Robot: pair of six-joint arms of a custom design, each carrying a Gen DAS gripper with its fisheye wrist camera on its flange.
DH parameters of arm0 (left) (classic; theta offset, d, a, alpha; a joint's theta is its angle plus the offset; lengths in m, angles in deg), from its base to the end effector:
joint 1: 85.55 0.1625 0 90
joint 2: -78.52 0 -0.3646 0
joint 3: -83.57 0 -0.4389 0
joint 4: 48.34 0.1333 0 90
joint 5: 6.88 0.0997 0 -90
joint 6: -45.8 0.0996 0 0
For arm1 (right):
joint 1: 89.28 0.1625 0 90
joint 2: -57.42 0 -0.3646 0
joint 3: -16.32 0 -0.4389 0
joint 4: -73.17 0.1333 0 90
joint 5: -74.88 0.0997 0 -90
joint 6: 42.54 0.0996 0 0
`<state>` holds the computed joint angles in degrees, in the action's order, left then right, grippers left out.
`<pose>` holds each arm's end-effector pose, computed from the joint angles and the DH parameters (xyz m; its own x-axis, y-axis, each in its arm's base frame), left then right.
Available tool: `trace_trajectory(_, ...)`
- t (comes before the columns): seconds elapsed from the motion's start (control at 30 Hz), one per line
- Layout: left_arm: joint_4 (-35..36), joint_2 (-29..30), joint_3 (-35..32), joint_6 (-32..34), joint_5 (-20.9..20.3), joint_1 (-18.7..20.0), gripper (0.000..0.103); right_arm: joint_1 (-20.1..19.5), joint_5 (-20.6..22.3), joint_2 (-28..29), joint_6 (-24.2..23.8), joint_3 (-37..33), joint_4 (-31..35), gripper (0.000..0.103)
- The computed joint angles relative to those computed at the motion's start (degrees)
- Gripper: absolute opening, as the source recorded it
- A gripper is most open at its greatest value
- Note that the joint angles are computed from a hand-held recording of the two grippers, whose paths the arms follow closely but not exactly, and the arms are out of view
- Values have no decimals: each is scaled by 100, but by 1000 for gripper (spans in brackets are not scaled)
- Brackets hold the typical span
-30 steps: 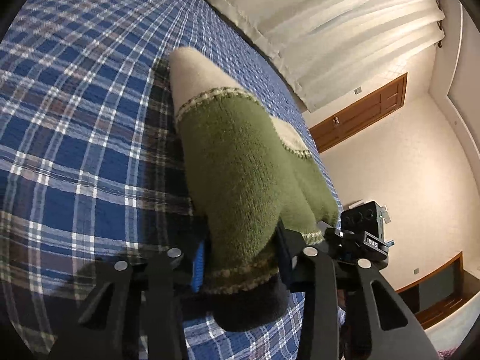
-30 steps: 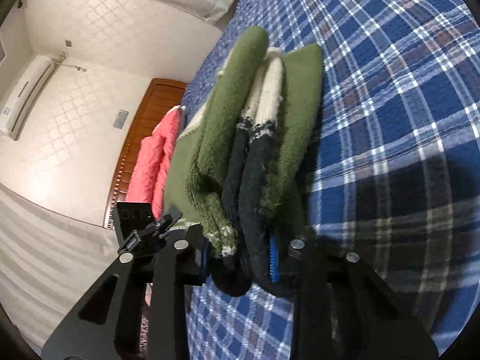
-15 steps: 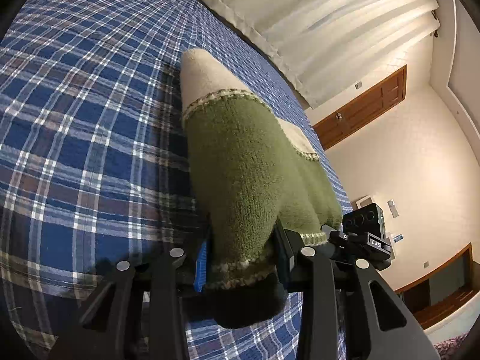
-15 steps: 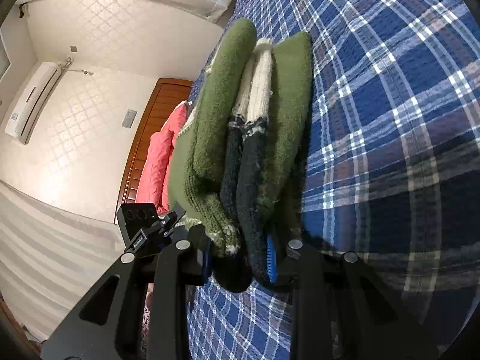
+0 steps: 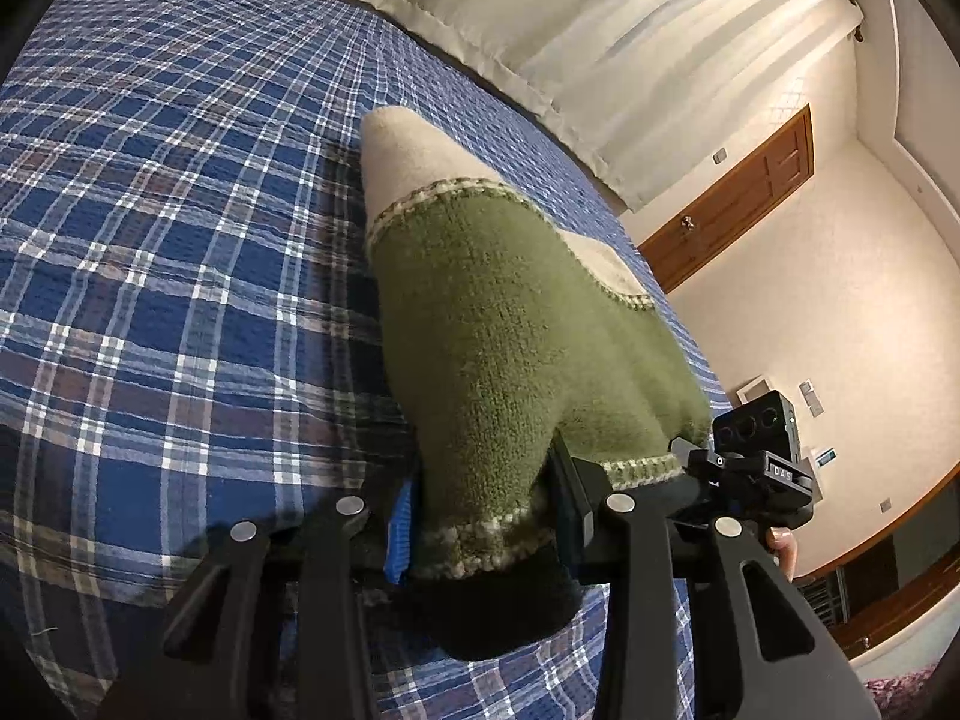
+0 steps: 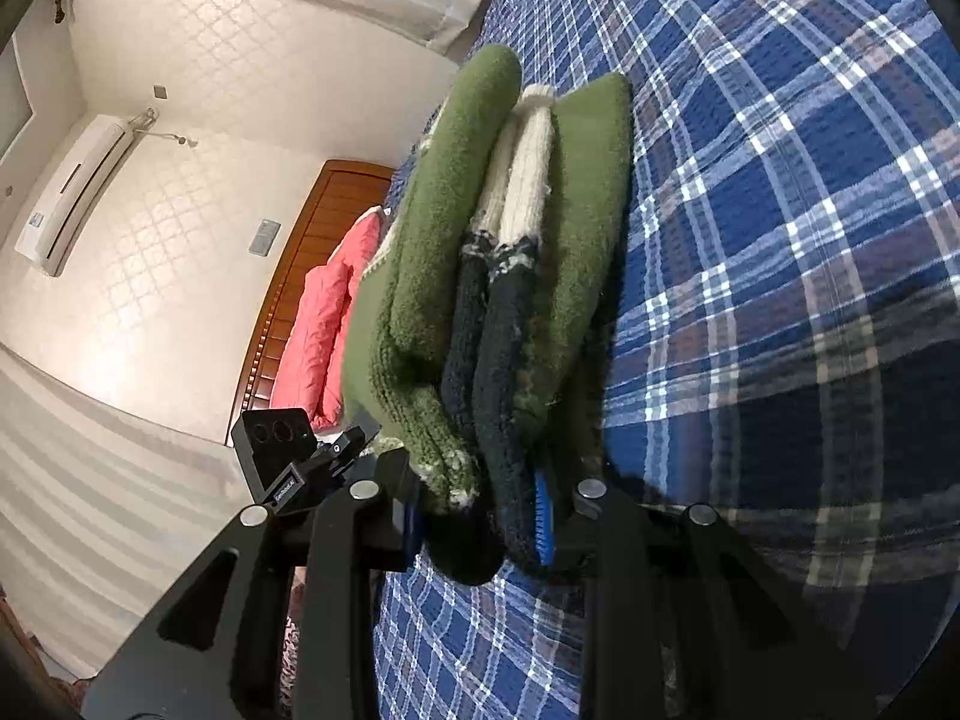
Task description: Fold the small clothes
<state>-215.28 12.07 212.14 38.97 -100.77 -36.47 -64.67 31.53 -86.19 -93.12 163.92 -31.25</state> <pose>-0.2140 -0.4401 0.0382 -0.8126 0.5750 0.0955 0.5404 0.8046 -0.2462 -0.1459 -0.2931 0.2991 -0.9483 0.0451 -0.3143 0.2545 0.6998 -0.6674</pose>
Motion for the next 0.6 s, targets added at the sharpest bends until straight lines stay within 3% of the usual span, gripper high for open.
trace_trajectory(0.13, 0, 3, -4, 2, -11, 13, 43, -72, 115, -1, -131, -12, 147, 32)
trace_trajectory(0.33, -7, -231, 103, -65, -31, -7, 55, -249, 272, -501, -306, 30, 632, 57)
trace_trajectory(0.43, -72, -330, 135, 3, 68, -89, 61, -109, 78, -666, 106, 121, 13, 65)
trace_trajectory(0.6, 74, -45, -210, -74, 69, -27, 62, 316, -67, -60, 1141, 21, -1379, 70)
